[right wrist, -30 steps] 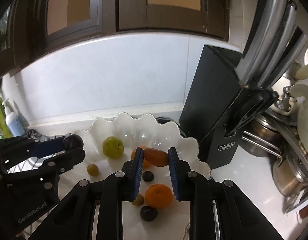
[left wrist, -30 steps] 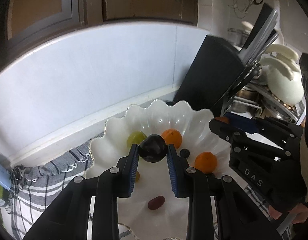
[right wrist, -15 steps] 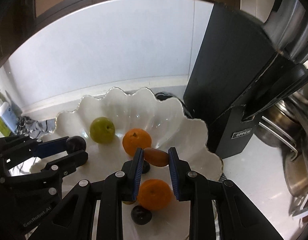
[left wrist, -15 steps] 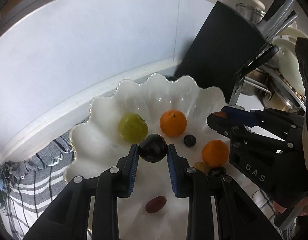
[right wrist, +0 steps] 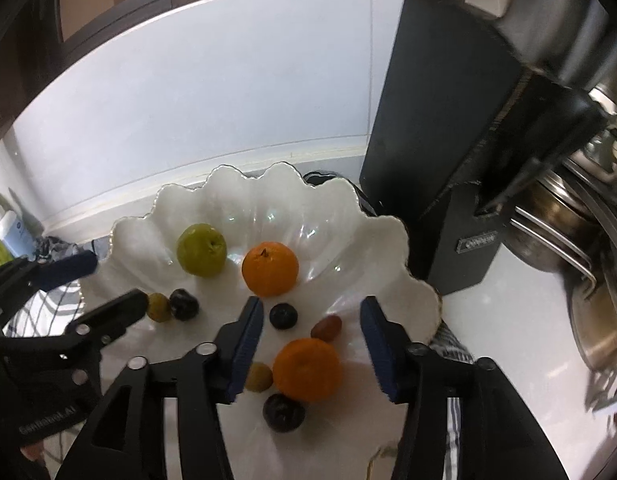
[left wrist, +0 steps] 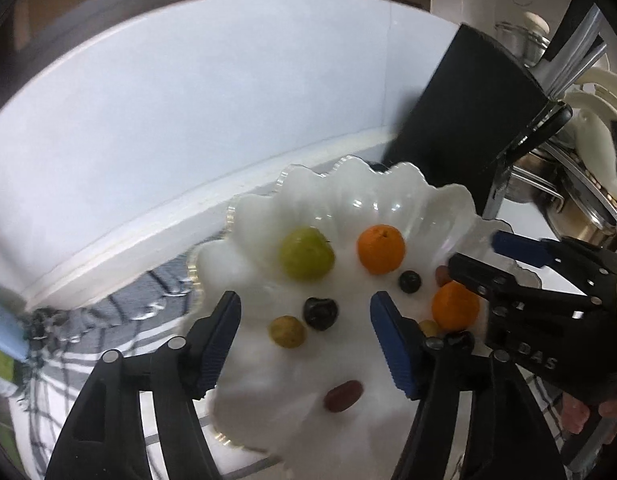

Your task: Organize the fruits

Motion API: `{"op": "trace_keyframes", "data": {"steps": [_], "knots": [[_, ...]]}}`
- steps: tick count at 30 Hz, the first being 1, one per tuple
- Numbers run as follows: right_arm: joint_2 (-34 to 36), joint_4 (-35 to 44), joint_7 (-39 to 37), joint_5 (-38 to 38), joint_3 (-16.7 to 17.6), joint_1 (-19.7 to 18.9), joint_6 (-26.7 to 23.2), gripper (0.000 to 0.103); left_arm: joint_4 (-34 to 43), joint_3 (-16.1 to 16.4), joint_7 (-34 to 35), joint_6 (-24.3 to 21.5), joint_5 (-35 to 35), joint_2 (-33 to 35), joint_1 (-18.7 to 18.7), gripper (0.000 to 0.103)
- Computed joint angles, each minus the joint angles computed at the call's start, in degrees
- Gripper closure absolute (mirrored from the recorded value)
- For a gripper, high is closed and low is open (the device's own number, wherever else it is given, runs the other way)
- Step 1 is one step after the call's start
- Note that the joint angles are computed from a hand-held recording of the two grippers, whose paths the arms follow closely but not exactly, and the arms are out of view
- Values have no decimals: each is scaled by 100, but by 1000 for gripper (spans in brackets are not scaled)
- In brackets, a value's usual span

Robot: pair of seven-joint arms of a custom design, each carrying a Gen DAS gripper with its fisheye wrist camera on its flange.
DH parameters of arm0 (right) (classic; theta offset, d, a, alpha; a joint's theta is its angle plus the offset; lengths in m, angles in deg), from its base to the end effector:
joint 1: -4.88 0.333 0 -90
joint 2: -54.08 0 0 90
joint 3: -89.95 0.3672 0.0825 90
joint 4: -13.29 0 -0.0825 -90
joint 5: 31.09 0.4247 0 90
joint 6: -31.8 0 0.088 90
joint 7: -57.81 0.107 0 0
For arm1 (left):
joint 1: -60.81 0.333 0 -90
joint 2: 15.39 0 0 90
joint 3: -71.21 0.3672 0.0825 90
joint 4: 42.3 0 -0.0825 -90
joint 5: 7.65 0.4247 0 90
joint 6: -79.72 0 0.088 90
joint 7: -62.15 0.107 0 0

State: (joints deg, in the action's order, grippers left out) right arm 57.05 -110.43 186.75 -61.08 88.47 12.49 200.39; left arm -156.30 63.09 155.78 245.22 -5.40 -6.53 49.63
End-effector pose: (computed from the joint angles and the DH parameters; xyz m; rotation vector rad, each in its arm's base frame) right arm 0.6160 0.0991 0.4799 -1.6846 1.8560 -0.7034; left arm 0.6393 -0.2212 0.5039 -1.3959 2.1621 -0.7996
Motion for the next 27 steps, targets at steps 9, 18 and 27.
{"op": "trace_keyframes", "data": {"steps": [9,18,27], "knots": [[-962,-701,2423,-2206,295,-294,101,27,-1135,222,-1809,948,1925,-1019,148,9],[-2171,-1455,4121,-3450,1117,-780,-172,22,-2358,919,-182,1891,313,-2149,-568,0],[-3431,-2027,4879,-3844,1638,-588,-1001,18,-3186,1553,679,2181,-375,-3218,-1299,0]]}}
